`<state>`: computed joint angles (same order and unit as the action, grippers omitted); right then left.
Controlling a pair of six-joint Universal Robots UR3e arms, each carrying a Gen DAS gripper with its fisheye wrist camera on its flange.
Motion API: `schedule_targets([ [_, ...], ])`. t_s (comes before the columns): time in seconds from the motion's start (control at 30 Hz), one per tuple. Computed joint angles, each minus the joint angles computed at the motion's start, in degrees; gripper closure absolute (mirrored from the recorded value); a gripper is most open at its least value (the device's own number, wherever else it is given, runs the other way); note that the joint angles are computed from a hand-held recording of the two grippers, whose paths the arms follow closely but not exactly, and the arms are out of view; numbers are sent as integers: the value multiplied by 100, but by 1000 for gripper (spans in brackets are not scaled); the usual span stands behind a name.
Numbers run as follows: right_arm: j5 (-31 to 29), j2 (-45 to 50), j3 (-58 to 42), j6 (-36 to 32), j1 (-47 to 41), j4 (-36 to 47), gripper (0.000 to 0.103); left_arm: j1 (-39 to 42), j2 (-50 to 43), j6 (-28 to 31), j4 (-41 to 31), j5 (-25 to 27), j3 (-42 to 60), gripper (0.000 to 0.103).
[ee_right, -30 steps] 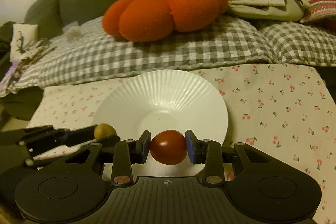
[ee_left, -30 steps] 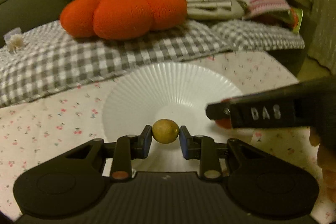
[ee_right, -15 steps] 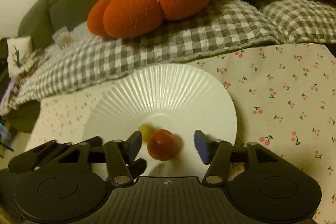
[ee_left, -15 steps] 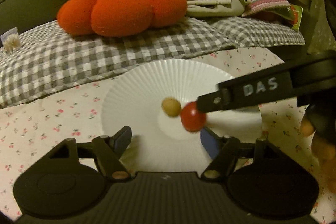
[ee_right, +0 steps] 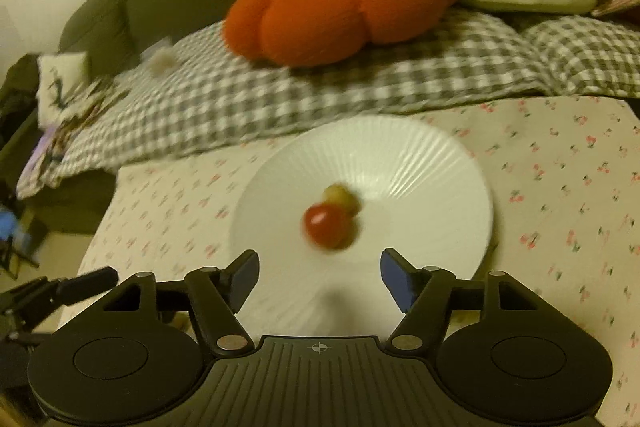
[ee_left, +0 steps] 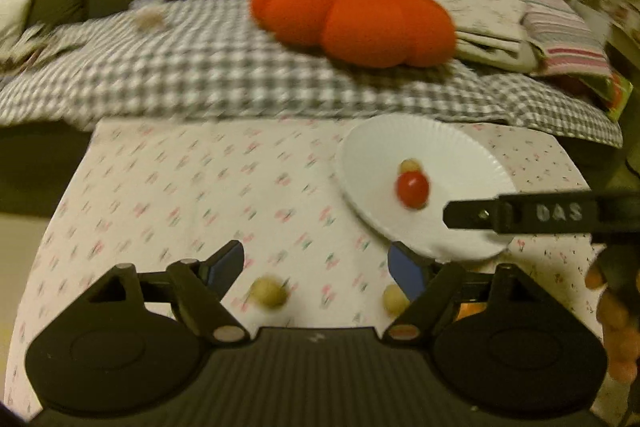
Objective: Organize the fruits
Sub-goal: 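Withdraw both tools from the plate back toward the fruit row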
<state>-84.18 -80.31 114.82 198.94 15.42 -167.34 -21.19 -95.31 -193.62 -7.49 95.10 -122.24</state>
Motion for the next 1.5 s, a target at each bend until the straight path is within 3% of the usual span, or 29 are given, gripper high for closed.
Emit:
schedule_targets([
  [0.3,99,-790,595,481,582,436,29,551,1944,-247,-670,-274,-1498,23],
  [0.53,-77,-1363,1218,930,676,474,29,708,2322,-231,-914,-353,-1757,22],
  [1.17,-193,-2986,2161,773,347,793,29,112,1485,-362,-386,-312,-1502,22],
  [1.5,-265,-2900,2560,583,310,174,29,-637,460,87,850,-202,-1509,23],
])
